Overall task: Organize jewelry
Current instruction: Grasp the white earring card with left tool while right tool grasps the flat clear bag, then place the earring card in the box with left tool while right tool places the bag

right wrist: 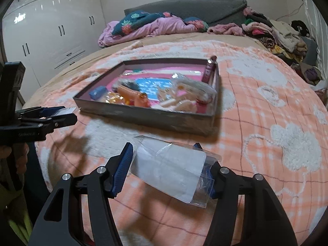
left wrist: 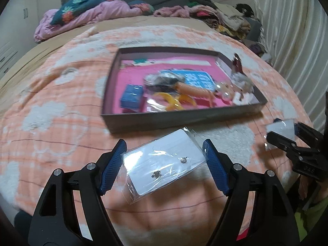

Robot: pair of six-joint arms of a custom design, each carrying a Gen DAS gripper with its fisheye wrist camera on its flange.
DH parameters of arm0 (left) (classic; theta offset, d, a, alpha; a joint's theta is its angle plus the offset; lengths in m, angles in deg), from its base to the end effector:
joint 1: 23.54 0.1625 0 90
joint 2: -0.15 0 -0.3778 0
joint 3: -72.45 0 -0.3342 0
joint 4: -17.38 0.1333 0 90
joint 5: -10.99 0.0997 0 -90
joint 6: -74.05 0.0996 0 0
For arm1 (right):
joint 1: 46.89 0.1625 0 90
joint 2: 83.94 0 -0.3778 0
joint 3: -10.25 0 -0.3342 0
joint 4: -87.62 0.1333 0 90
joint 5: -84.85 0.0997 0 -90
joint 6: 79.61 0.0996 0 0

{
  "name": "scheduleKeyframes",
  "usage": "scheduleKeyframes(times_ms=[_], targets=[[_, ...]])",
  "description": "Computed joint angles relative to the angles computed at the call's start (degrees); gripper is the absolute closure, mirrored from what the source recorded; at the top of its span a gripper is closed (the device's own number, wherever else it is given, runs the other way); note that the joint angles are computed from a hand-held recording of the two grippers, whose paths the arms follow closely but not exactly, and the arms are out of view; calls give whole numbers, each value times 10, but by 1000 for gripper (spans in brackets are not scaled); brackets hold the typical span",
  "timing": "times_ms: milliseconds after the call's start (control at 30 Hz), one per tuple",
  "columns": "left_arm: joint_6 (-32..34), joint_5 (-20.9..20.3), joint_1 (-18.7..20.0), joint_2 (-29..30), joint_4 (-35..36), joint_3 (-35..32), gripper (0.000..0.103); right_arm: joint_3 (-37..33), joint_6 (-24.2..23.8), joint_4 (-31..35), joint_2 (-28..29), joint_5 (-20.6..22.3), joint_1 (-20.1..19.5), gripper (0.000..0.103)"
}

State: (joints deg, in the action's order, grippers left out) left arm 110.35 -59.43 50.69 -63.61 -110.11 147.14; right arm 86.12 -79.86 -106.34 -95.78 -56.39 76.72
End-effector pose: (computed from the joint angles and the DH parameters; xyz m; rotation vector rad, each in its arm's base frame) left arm -0.0098 -0.6480 0.3986 1.0768 2.4527 -0.5393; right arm 0.3965 -0.4960 -0.0443 0.2800 -2.2652 1.0920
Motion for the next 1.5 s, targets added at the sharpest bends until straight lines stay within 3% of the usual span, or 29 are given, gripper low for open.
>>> scheduleKeyframes(times_ms=[667,1167,1500], targets=[[-8,-35,5,28,18,-78,34,-60,-25,17,0,8,15,46],[6,-66,-12,46,21,-98,34,-149,-88,16,18,4,20,47],[19,-70,-26,68,11,-124,34,-219,-108,57,38,11,12,47]])
